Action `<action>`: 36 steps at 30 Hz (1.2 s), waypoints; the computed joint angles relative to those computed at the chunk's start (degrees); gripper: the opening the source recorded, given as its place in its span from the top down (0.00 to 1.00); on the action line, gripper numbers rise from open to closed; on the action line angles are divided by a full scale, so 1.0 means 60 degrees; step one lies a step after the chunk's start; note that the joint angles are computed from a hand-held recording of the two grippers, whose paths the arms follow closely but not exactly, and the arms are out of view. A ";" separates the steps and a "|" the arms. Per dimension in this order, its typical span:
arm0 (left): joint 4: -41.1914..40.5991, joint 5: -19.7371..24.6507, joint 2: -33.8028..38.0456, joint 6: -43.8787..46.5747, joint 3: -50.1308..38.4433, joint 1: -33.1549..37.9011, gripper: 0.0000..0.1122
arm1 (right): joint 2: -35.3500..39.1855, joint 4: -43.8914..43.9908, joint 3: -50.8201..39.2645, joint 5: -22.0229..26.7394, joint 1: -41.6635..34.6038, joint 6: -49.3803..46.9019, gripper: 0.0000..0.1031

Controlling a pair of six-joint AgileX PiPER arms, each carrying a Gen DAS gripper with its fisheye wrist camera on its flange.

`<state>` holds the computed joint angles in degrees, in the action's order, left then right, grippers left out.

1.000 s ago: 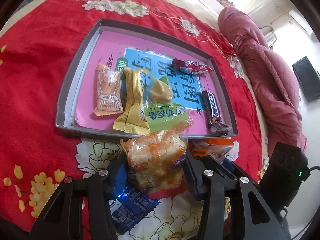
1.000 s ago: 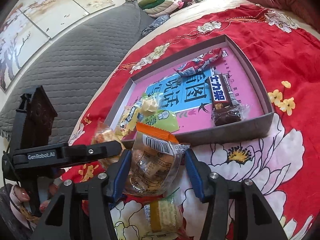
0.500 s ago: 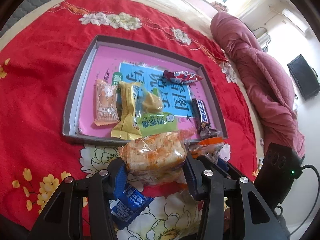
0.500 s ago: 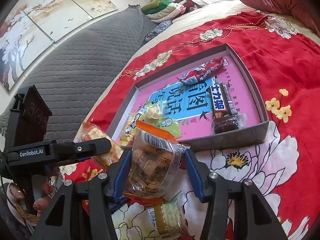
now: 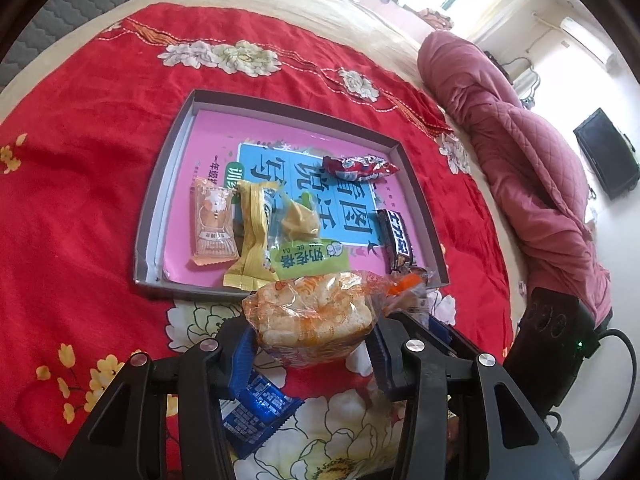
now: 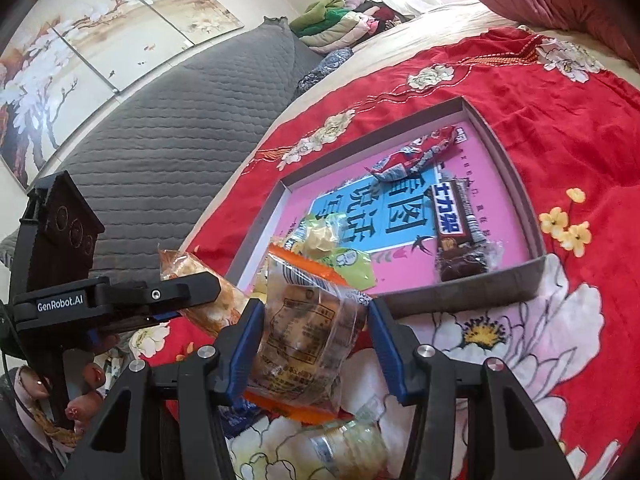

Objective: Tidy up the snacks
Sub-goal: 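Lift the cookie packet with the right tool while the left tool grasps and lifts the puff bag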

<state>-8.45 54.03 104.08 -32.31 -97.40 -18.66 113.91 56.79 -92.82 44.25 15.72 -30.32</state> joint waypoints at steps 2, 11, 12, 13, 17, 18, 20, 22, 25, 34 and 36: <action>0.0031 0.0027 -0.0011 -0.0025 -0.0006 0.0003 0.56 | 0.0115 -0.0151 -0.0203 0.0030 0.0093 0.0061 0.48; 0.0128 0.0031 -0.0089 -0.0148 -0.0036 0.0046 0.56 | 0.0287 -0.0214 -0.0499 0.0126 0.0333 -0.0083 0.48; 0.0145 0.0025 -0.0123 -0.0163 -0.0035 0.0064 0.56 | 0.0256 -0.0140 -0.0452 0.0081 0.0343 -0.0190 0.48; 0.0149 0.0020 -0.0151 -0.0160 -0.0039 0.0086 0.56 | 0.0200 0.0048 -0.0381 0.0052 0.0339 -0.0416 0.49; 0.0252 0.0072 -0.0177 -0.0232 -0.0120 0.0140 0.56 | -0.0163 0.0356 -0.0082 -0.0446 0.0343 -0.1042 0.50; 0.0141 0.0031 -0.0208 -0.0193 -0.0079 0.0195 0.56 | -0.0186 0.0350 -0.0086 -0.0509 0.0321 -0.1031 0.50; 0.0142 0.0063 -0.0185 -0.0163 -0.0123 0.0199 0.56 | -0.0143 0.0395 -0.0128 -0.0503 0.0236 -0.0949 0.50; 0.0188 0.0055 -0.0167 -0.0198 -0.0150 0.0180 0.56 | -0.0045 0.0275 -0.0219 -0.0490 0.0166 -0.0692 0.50; 0.0214 0.0109 -0.0123 -0.0208 -0.0261 0.0158 0.56 | -0.0006 0.0376 -0.0235 -0.0508 0.0051 -0.0632 0.50; 0.0292 0.0231 0.0077 -0.0220 -0.0701 0.0095 0.56 | -0.0330 0.0980 0.0078 -0.0931 -0.0282 -0.1114 0.50; 0.0311 0.0310 0.0180 -0.0229 -0.0891 0.0081 0.56 | -0.0366 0.1012 0.0098 -0.1007 -0.0350 -0.1130 0.50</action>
